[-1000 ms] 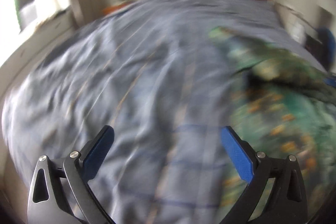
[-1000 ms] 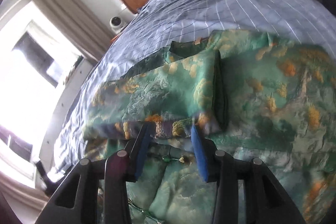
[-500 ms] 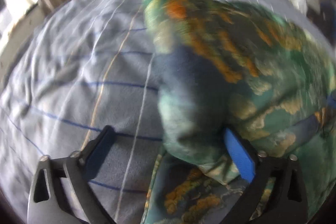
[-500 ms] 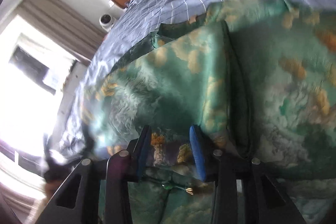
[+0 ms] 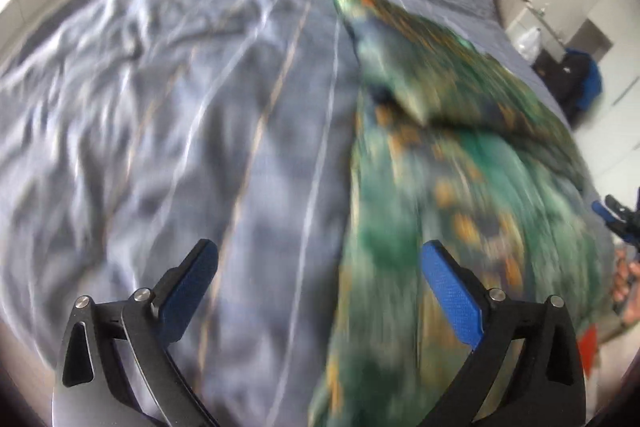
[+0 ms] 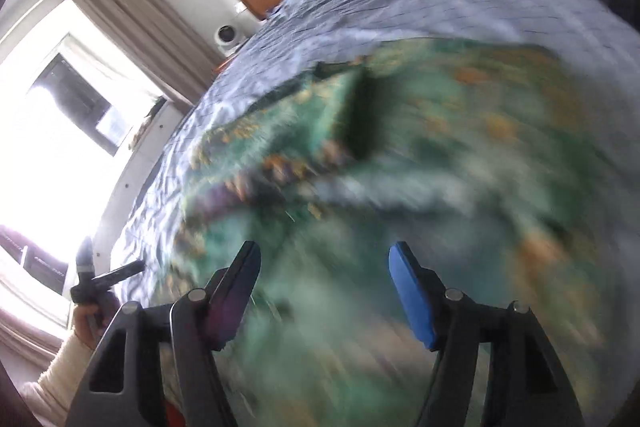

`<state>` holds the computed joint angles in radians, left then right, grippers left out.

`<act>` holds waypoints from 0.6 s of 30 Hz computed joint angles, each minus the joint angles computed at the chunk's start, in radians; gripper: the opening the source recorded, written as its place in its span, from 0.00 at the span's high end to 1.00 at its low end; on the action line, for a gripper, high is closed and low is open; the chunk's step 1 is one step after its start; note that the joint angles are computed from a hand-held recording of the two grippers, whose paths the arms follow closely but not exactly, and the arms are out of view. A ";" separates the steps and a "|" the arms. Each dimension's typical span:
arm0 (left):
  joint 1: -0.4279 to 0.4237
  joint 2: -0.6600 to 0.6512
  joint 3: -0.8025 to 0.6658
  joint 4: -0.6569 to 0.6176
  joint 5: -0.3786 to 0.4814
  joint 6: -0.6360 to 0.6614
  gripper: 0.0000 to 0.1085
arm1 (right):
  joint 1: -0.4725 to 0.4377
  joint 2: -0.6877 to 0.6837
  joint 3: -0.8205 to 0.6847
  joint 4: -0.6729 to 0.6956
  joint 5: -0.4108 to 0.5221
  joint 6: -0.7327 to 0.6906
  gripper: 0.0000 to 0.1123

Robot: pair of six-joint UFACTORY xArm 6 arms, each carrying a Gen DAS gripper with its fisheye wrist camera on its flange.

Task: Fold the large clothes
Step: 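Open the right gripper and lift it off the jacket, then grasp the jacket hem with both grippers and lift it up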

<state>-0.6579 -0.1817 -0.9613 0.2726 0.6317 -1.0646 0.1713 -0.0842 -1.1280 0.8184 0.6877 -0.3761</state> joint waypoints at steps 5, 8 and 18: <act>-0.081 -0.054 0.108 -0.013 -0.066 -0.047 0.06 | -0.174 -0.342 0.334 -0.097 0.007 0.055 0.34; -0.106 -0.021 0.107 0.027 -0.074 -0.103 0.06 | -0.273 -0.473 0.445 -0.123 0.095 0.074 0.32; -0.170 0.052 0.013 -0.049 -0.022 0.032 0.10 | -0.307 -0.491 0.547 0.012 0.256 -0.096 0.33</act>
<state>-0.8274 -0.1302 -0.9486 0.2232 0.6094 -1.0329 -0.1359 -0.5751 -0.5814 0.8308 0.9438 -0.4719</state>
